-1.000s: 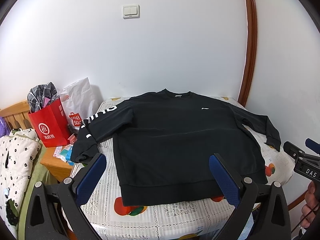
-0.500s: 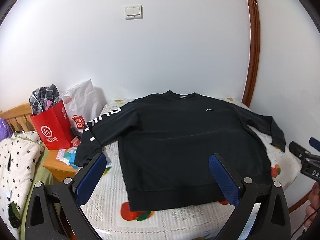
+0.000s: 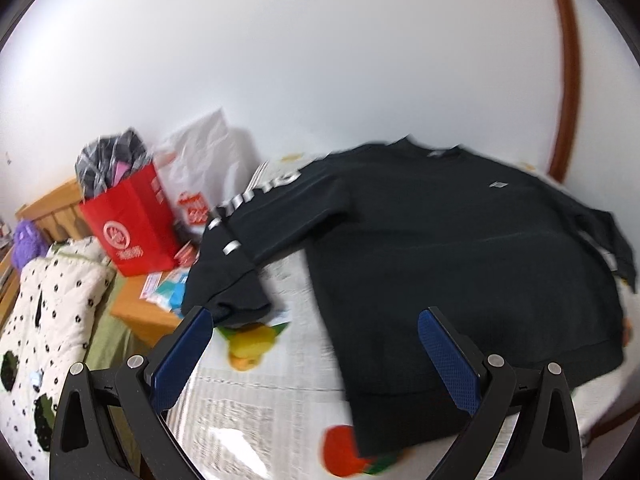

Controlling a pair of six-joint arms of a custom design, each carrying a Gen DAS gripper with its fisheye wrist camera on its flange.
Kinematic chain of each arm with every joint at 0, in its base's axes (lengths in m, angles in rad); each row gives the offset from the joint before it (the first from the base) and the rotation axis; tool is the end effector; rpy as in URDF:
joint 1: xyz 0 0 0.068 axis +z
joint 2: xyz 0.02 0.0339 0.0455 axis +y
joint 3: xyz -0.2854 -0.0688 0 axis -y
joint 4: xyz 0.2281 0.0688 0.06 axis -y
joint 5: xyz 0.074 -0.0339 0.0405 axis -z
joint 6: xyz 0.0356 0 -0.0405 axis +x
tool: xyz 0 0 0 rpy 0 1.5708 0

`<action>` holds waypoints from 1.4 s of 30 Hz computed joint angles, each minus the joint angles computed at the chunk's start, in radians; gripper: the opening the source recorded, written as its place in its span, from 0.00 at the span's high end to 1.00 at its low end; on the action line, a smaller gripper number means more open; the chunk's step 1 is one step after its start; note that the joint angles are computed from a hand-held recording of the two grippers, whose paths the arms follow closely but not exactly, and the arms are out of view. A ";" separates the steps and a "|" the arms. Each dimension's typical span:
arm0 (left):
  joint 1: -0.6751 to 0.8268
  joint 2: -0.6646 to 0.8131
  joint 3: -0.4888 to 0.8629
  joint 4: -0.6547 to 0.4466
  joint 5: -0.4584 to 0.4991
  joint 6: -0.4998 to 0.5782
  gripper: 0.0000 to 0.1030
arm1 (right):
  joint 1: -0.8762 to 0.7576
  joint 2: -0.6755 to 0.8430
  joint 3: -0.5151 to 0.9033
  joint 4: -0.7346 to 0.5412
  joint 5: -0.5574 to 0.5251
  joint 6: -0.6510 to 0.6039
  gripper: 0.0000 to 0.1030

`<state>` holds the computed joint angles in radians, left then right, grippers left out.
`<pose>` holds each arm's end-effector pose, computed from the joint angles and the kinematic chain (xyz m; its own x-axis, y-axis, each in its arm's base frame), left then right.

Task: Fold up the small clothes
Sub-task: 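Grasp the lettered sleeve cuff with the left gripper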

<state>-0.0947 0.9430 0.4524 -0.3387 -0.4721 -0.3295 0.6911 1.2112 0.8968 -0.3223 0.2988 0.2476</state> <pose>0.1541 0.0016 0.2120 -0.6230 -0.2303 -0.7476 -0.4472 0.8890 0.0988 0.1931 0.1461 0.3029 -0.5487 -0.1499 -0.8224 -0.3015 0.9531 0.0274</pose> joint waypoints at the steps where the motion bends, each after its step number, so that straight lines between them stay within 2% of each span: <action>1: 0.042 0.017 -0.019 0.035 0.030 0.023 0.00 | -0.012 0.018 -0.001 0.015 -0.015 0.001 0.00; 3: 0.168 0.068 -0.073 0.160 0.111 0.102 0.01 | -0.031 0.064 0.003 0.042 -0.039 0.005 0.00; 6: 0.275 0.138 -0.129 0.313 0.170 0.175 0.01 | -0.047 0.142 0.016 0.075 -0.062 0.012 0.00; 7: 0.333 0.180 -0.143 0.377 0.222 0.210 0.01 | -0.048 0.165 0.024 0.079 -0.064 0.014 0.00; 11: 0.474 0.321 -0.154 0.511 0.358 0.271 0.01 | -0.042 0.293 0.079 0.088 -0.056 0.018 0.00; 14: 0.511 0.456 -0.149 0.616 0.376 0.278 0.01 | -0.031 0.383 0.128 0.092 -0.057 0.017 0.00; 18: 0.470 0.618 -0.126 0.732 0.264 0.277 0.06 | -0.002 0.488 0.195 0.084 -0.057 0.008 0.00; 20: 0.472 0.648 -0.098 0.716 0.244 0.276 0.15 | 0.016 0.537 0.230 0.074 -0.047 -0.007 0.00; 21: 0.473 0.659 -0.083 0.707 0.225 0.269 0.22 | 0.020 0.554 0.244 0.071 -0.044 -0.013 0.00; 22: 0.477 0.668 -0.070 0.698 0.211 0.265 0.37 | 0.027 0.574 0.259 0.067 -0.039 -0.017 0.00; 23: 0.490 0.669 -0.063 0.693 0.231 0.270 0.45 | 0.030 0.590 0.271 0.062 -0.039 -0.019 0.00; 24: 0.509 0.664 -0.054 0.677 0.277 0.273 0.63 | 0.031 0.607 0.284 0.057 -0.043 -0.022 0.00; 25: 0.515 0.660 -0.047 0.665 0.288 0.264 0.77 | 0.033 0.616 0.292 0.054 -0.045 -0.021 0.00; 26: 0.509 0.653 -0.043 0.655 0.278 0.257 0.83 | 0.033 0.625 0.299 0.053 -0.047 -0.023 0.00; 28: 0.492 0.640 -0.025 0.628 0.265 0.261 0.86 | 0.031 0.638 0.308 0.053 -0.050 -0.026 0.00; 34: 0.411 0.542 0.055 0.489 0.253 0.208 0.86 | -0.007 0.629 0.296 0.075 -0.093 -0.040 0.00; 38: 0.312 0.501 0.163 0.377 0.258 0.162 0.87 | -0.046 0.604 0.276 0.093 -0.134 -0.054 0.00; 42: 0.190 0.538 0.293 0.302 0.240 0.116 0.88 | -0.100 0.575 0.258 0.104 -0.168 -0.071 0.00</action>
<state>0.0949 1.4814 0.7450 -0.0364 -0.2325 -0.2139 0.5915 1.7859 1.1544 -0.2179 0.1310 0.1770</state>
